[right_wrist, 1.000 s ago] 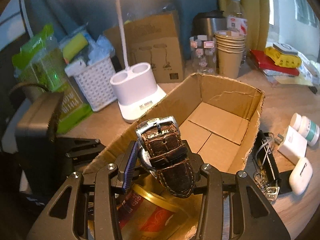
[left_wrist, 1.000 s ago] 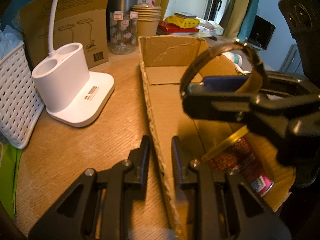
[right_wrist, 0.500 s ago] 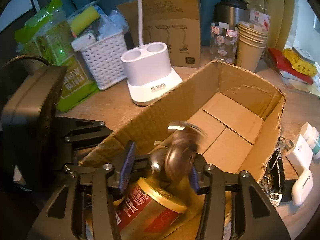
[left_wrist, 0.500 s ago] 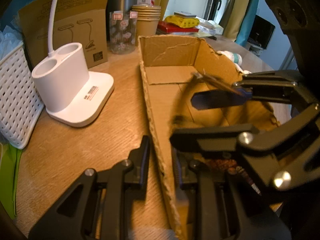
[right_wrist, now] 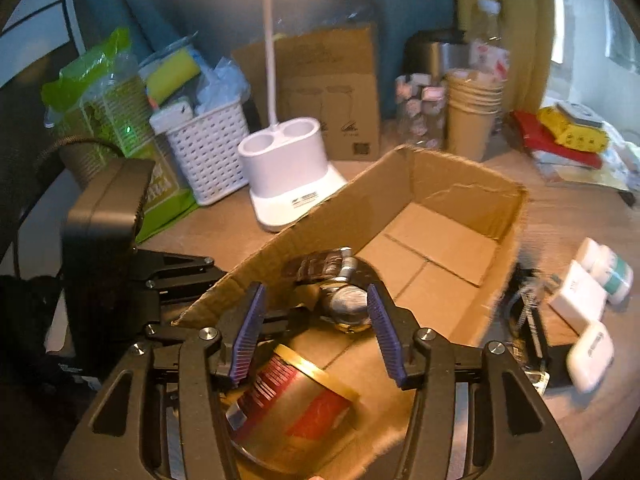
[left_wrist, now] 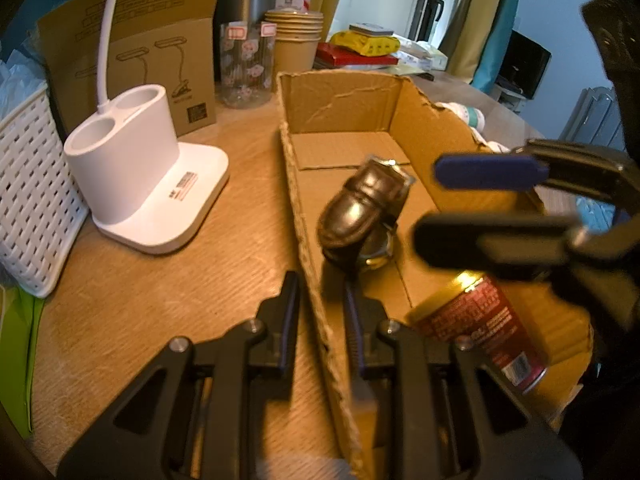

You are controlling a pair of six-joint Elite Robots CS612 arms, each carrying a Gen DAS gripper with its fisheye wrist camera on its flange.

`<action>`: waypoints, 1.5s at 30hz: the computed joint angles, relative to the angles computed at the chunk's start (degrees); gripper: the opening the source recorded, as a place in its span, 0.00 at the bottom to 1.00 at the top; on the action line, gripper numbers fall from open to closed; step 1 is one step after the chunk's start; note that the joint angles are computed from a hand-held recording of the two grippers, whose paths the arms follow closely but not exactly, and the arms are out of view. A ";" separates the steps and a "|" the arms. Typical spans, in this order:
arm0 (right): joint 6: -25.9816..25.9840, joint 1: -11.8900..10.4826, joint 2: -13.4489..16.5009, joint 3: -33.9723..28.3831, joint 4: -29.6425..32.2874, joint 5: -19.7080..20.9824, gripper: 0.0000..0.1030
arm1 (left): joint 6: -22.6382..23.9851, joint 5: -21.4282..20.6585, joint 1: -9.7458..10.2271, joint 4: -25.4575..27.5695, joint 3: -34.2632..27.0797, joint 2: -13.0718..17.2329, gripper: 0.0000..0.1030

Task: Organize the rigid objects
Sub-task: 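Open the right gripper and move it toward the white earbud case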

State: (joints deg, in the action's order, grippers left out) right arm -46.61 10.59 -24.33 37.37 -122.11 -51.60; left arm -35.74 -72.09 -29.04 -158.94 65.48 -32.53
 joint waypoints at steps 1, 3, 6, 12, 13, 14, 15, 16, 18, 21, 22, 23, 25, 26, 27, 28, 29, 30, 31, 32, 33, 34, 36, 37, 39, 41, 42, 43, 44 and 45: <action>0.98 -0.26 -0.26 0.58 -1.38 0.51 0.54 | 0.00 0.00 0.00 0.04 -0.05 0.01 0.23; 2.63 -0.72 -0.74 1.61 -3.60 1.19 0.54 | 0.00 0.00 -0.01 -0.04 0.01 0.02 0.23; 4.78 -1.39 -1.53 3.17 -6.63 2.07 0.54 | 0.01 0.01 -0.01 -0.06 0.04 0.01 0.23; 9.60 -2.53 -2.61 5.57 -12.83 3.40 0.54 | 0.00 0.03 -0.02 -0.07 0.04 0.01 0.23; 10.37 -2.69 -2.77 5.91 -13.87 3.44 0.54 | 0.01 0.04 -0.02 -0.06 0.03 0.01 0.23; 10.84 -2.77 -2.88 6.20 -14.56 3.44 0.54 | 0.00 0.03 -0.02 -0.08 0.04 0.01 0.23; 11.43 -2.91 -2.98 6.46 -15.41 3.50 0.55 | 0.00 0.03 -0.02 -0.08 0.04 0.01 0.23; 11.92 -3.05 -3.04 6.62 -16.05 3.52 0.55 | 0.01 0.03 -0.01 -0.02 0.00 0.00 0.23; 13.05 -3.25 -3.15 7.04 -17.61 3.21 0.55 | 0.01 0.03 -0.02 -0.08 0.05 0.01 0.23; 14.64 -3.58 -3.19 7.23 -19.22 3.18 0.55 | 0.01 0.03 -0.02 -0.07 0.04 0.00 0.23; 14.91 -3.66 -3.23 7.36 -19.63 3.16 0.55 | 0.01 0.03 -0.02 -0.07 0.04 0.00 0.23; 15.40 -3.76 -3.24 7.43 -20.34 2.86 0.55 | 0.01 0.02 -0.02 -0.10 0.06 0.00 0.23; 16.42 -3.88 -3.33 7.80 -21.97 1.99 0.57 | 0.02 0.02 -0.02 -0.09 0.05 0.00 0.23; 16.85 -3.92 -3.24 7.69 -22.32 1.68 0.59 | -0.01 0.04 -0.03 -0.09 0.06 0.00 0.23; 17.55 -4.02 -3.12 7.57 -22.88 1.27 0.59 | -0.01 0.04 -0.03 -0.09 0.06 0.00 0.23; 18.01 -4.11 -3.02 7.45 -23.21 1.00 0.60 | -0.01 0.05 -0.03 -0.08 0.05 0.00 0.23; 18.65 -4.19 -2.86 7.26 -23.68 0.39 0.60 | -0.01 0.06 -0.04 -0.10 0.07 0.00 0.23; 19.11 -4.23 -2.69 7.03 -24.03 -0.10 0.60 | -0.01 0.05 -0.03 -0.08 0.06 0.00 0.23; 19.62 -4.26 -2.49 6.75 -24.38 -0.65 0.60 | -0.01 0.05 -0.03 -0.06 0.03 -0.01 0.23; 20.39 -4.31 -2.27 6.53 -25.17 -1.59 0.60 | -0.01 0.06 -0.04 -0.10 0.07 0.00 0.23; 20.99 -4.36 -2.08 6.32 -25.74 -2.43 0.60 | 0.00 0.05 -0.03 -0.09 0.06 0.00 0.23; 21.40 -4.40 -1.97 6.25 -26.15 -3.01 0.60 | 0.00 0.05 -0.03 -0.09 0.06 0.00 0.23; 22.63 -4.47 -1.49 5.68 -26.95 -4.86 0.61 | -0.01 0.03 -0.03 -0.07 0.05 -0.01 0.23; 23.05 -4.49 -1.26 5.34 -27.00 -5.62 0.61 | -0.01 0.05 -0.04 -0.07 0.05 -0.01 0.23; 23.76 -4.53 -0.85 4.83 -27.22 -7.07 0.61 | -0.02 0.07 -0.04 -0.11 0.08 0.00 0.23; 24.00 -4.50 -0.51 4.45 -27.35 -8.31 0.61 | -0.02 0.07 -0.04 -0.11 0.08 0.00 0.23; 24.00 -4.41 -0.31 4.28 -27.61 -9.39 0.61 | -0.02 0.07 -0.04 -0.11 0.08 0.00 0.23; 23.96 -4.30 -0.12 4.07 -27.72 -10.40 0.61 | -0.01 0.07 -0.04 -0.10 0.07 -0.01 0.23; 23.81 -4.15 0.11 3.86 -27.97 -11.73 0.61 | -0.02 0.07 -0.05 -0.12 0.09 -0.01 0.23; 23.69 -3.99 0.40 3.59 -28.20 -13.17 0.61 | -0.02 0.06 -0.04 -0.08 0.06 -0.01 0.23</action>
